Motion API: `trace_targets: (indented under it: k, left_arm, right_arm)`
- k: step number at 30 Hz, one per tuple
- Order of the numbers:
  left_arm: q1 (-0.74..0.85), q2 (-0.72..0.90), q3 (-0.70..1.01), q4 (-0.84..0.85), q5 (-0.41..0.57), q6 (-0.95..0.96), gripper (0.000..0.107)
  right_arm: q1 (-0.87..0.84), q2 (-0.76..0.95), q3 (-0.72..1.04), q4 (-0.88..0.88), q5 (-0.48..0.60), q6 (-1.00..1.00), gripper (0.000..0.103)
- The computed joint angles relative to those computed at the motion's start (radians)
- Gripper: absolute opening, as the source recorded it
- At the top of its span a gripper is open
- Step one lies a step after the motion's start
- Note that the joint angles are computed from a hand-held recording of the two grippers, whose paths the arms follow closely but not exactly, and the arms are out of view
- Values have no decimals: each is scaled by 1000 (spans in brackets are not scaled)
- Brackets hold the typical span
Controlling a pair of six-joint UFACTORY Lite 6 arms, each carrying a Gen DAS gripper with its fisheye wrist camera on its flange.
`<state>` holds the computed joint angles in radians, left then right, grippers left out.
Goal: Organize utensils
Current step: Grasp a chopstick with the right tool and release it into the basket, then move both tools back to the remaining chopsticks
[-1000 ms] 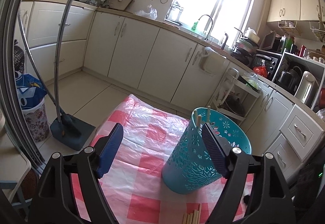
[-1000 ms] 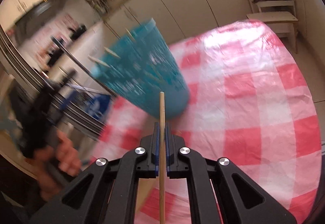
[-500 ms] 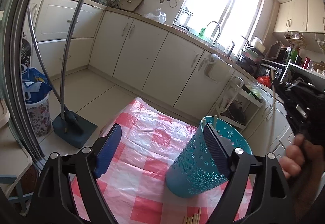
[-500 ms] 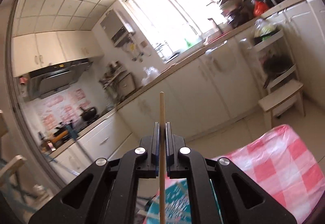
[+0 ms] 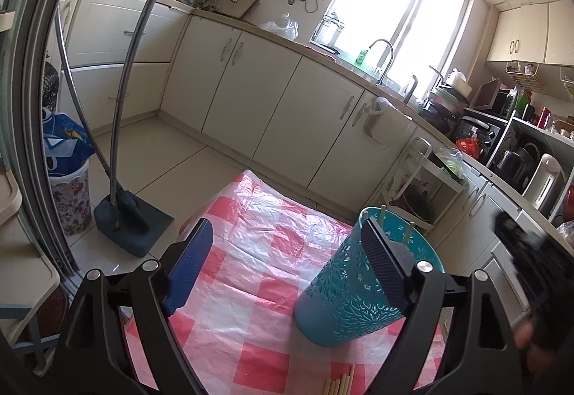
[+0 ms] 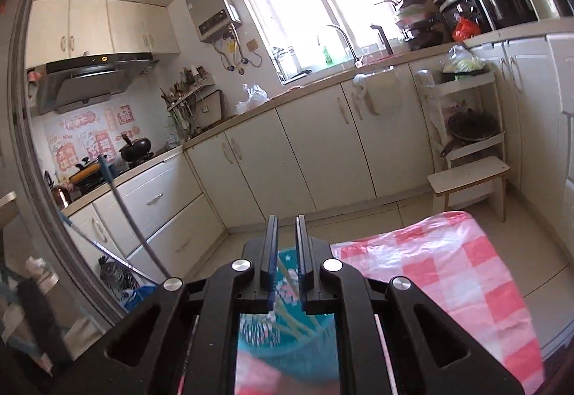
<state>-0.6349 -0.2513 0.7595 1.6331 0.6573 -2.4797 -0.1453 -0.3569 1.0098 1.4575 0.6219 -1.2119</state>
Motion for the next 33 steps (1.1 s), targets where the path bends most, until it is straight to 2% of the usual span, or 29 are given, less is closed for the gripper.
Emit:
trace_targets:
  k: [1,2,3,5,7,10,15,20,24,33]
  left_arm:
    - [-3,-2,-2,-2,4,4,81]
    - [-9,-3,-4,-7,12,11,81]
    - [-12,-6,-8,-11,17,19,81]
    - [-25,-2,-9,-24,30,39,82]
    - [-40,1,-14,-40,42,65,82]
    - [-59,0,-24,-59,58,114,83]
    - [-71,2,-37,-92,78,233,85]
    - [-16,41,-25,-162,-21,332,85]
    - [20,96,10,-249,-112,483,85]
    - [14,226,66,-420,-259,743,85]
  right_arm:
    - [-63,-78,-58,-32,59,8,21]
    - [-133,-158,-132,-55,116,6,34]
    - [-170,-202,-184,-86,134,6,38]
    - [-178,-233,-248,-198,122,72,38]
    - [-151,-129,-246,-392,142,245,38]
    - [-87,-30,-256,-541,125,326,38]
    - [-10,-16,-288,-633,99,343,38]
    - [118,24,-308,-671,4,400,32]
    - [204,-9,-343,-771,-72,485,30]
    - [246,11,-368,-834,-154,522,30]
